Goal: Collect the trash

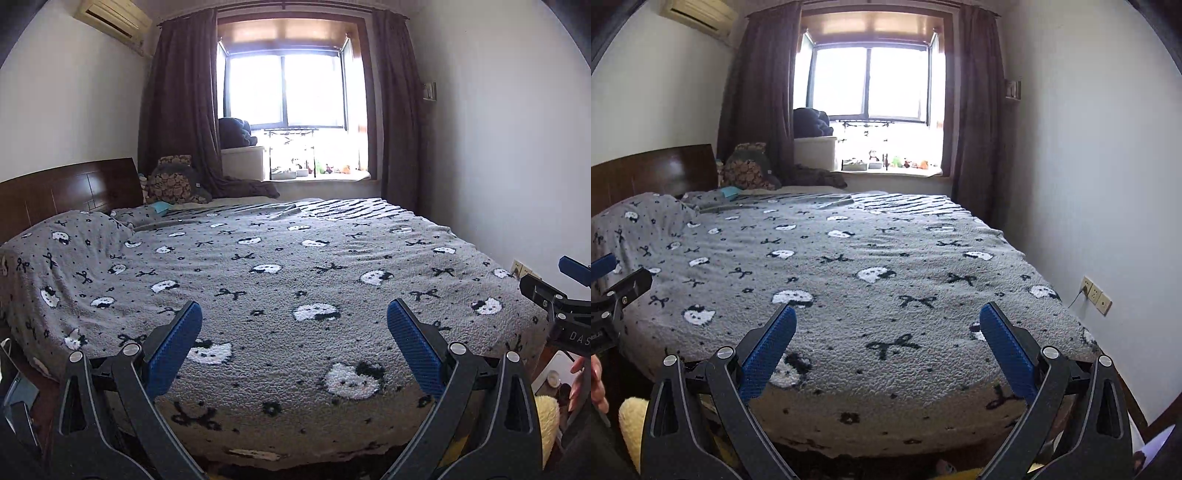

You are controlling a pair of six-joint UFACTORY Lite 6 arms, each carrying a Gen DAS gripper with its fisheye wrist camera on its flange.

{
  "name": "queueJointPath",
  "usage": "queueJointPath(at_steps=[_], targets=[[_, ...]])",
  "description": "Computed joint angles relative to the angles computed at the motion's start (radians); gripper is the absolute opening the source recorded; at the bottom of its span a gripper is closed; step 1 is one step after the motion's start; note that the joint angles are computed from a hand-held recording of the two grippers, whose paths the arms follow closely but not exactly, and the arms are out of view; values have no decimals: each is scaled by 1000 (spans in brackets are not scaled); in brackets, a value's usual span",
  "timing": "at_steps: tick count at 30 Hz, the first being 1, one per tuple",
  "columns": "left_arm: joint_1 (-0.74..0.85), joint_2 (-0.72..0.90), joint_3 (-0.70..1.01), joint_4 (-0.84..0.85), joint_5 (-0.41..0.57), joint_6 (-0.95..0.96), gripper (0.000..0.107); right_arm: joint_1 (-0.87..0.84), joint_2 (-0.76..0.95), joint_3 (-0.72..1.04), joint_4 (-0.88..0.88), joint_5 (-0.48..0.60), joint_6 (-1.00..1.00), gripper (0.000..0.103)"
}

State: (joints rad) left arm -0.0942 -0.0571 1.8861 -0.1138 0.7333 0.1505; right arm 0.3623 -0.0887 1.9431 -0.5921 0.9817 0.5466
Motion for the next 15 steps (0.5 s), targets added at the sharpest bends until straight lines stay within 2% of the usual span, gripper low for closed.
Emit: queueJointPath(at_steps=[6,15], targets=[[12,-49,-40,-35,-18,29,95,67,-30,-12,-97,0,73,100],[23,-70,-48,-46,-24,37,95,95,7,74,-103,39,59,100]])
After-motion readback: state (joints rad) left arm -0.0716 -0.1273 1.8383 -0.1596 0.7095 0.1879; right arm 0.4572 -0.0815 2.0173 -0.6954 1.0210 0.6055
